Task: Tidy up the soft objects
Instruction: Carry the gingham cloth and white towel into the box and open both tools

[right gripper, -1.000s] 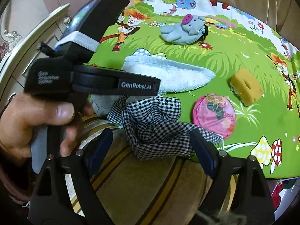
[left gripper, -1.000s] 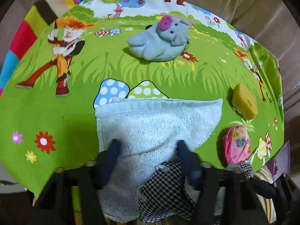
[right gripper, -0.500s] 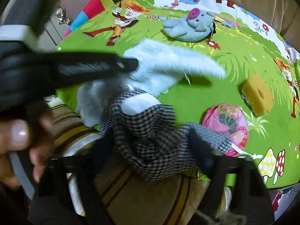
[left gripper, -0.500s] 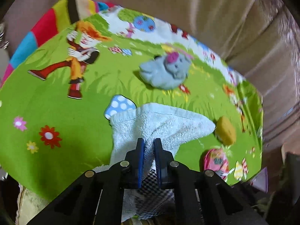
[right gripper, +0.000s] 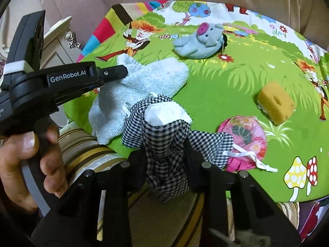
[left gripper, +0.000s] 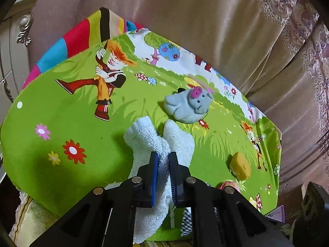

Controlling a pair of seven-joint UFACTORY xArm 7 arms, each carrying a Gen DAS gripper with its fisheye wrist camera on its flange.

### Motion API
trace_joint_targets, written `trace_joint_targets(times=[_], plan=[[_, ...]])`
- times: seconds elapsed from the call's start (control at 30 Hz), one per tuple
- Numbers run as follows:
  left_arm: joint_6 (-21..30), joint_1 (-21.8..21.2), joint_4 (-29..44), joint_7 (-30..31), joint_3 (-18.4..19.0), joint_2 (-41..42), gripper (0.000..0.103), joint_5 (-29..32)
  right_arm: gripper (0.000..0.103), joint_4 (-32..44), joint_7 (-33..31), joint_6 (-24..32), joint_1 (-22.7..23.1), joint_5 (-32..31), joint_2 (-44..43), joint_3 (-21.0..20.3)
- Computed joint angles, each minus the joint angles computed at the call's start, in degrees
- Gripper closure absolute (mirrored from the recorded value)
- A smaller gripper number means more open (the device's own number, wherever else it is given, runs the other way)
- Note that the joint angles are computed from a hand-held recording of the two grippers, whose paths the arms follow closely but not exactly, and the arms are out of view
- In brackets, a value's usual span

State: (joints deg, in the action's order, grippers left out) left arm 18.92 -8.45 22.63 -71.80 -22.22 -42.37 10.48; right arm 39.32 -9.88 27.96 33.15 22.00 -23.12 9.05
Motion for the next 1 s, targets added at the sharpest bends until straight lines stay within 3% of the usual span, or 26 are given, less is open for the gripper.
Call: trace_joint_targets(times=[0.23, 0.57, 1.0], plan=[[-0.04, 2.13, -0.89, -2.47, -3.03, -4.20, 0.092, 1.89, 0.068, -2.53, 2.35, -2.04, -0.80, -1.77, -4.65, 0.07], [3.31, 3.04, 1.84, -5.24, -7.24, -7.23, 0.092, 4.59, 0.068, -6.66, 3.54, -1.33, -1.53, -1.60, -12.10, -3.74], [6.25, 2.44, 10.64, -6.98, -11.21, -2.96, 0.093, 7.22, 0.068, -12.17, 3.36, 0.86, -4.81, -1.86, -23.30, -8.69]])
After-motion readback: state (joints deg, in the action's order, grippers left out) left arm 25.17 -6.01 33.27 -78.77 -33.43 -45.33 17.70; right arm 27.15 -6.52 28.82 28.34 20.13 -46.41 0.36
